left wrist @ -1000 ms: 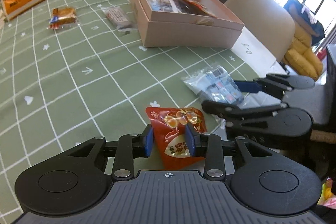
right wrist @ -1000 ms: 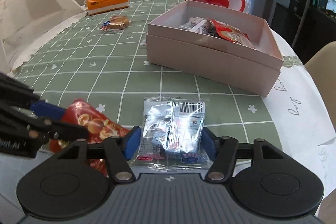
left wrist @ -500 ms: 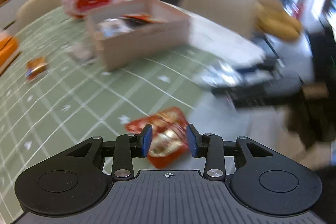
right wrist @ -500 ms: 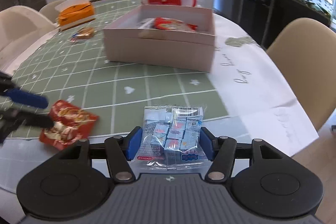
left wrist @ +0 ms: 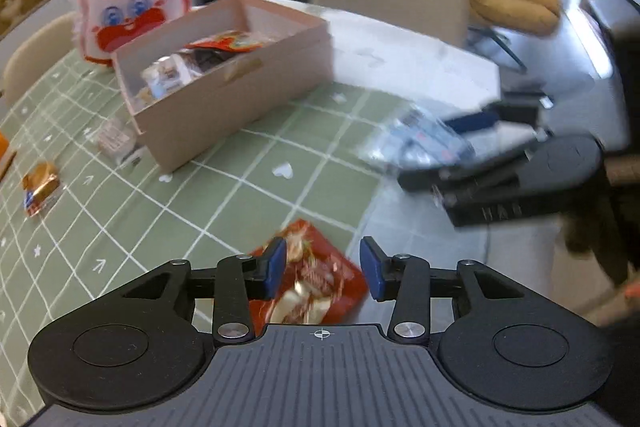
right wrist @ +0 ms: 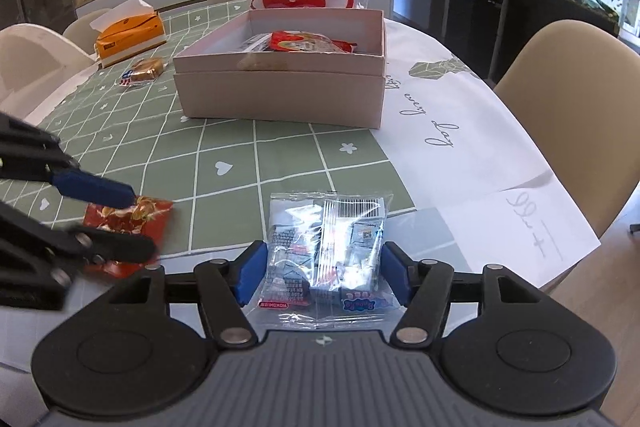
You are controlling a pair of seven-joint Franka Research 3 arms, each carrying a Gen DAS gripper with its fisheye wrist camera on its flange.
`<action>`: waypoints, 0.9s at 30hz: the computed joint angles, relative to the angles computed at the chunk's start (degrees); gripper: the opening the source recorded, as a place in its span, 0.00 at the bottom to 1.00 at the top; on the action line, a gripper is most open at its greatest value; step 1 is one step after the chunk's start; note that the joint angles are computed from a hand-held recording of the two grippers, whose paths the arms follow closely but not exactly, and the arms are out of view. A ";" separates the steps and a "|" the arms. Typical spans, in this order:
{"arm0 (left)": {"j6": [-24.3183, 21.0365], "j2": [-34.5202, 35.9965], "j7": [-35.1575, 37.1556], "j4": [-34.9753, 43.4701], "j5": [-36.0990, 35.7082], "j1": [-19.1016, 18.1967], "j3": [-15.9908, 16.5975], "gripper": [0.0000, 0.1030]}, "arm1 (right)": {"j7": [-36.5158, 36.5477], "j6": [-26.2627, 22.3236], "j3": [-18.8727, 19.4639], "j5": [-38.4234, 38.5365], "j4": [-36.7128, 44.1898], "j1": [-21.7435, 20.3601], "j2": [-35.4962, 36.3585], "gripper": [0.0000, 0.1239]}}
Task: Organize snacks
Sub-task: 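Carry the red packet with the left gripper while the right carries the candy packet to the box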
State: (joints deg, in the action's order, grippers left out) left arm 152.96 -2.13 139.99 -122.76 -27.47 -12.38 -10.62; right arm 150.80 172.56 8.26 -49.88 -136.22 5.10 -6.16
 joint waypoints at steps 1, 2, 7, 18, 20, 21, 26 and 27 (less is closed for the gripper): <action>-2.28 -0.34 2.40 0.24 -0.17 0.22 0.37 0.44 | 0.03 0.18 -0.04 -0.07 -0.15 -0.02 -0.08 0.51; -4.15 -0.24 3.63 0.66 0.33 0.42 0.60 0.45 | 0.30 0.40 -0.01 -0.22 -0.35 -0.12 -0.20 0.51; -6.90 -0.53 11.19 0.42 0.46 0.36 0.60 0.62 | 1.71 0.96 0.42 -1.52 -0.59 -0.80 -0.25 0.54; -9.04 2.26 18.88 4.75 1.78 2.48 0.92 0.70 | 2.36 0.58 0.06 -4.37 -0.24 -0.23 0.03 0.57; -12.76 4.97 18.33 8.42 2.01 3.21 0.60 0.71 | 2.30 0.62 -0.05 -4.39 -0.26 -0.13 0.04 0.57; -13.94 6.35 17.43 10.02 2.65 3.55 0.26 0.73 | 2.23 0.57 -0.08 -4.37 -0.25 -0.07 0.05 0.58; -16.71 11.27 10.17 15.58 5.37 5.14 -1.46 0.78 | 1.01 1.06 -0.36 -3.69 -0.35 0.16 0.17 0.60; -17.44 11.70 8.17 16.21 5.87 5.40 -1.64 0.78 | 1.25 1.19 -0.28 -4.01 -0.37 0.03 0.18 0.60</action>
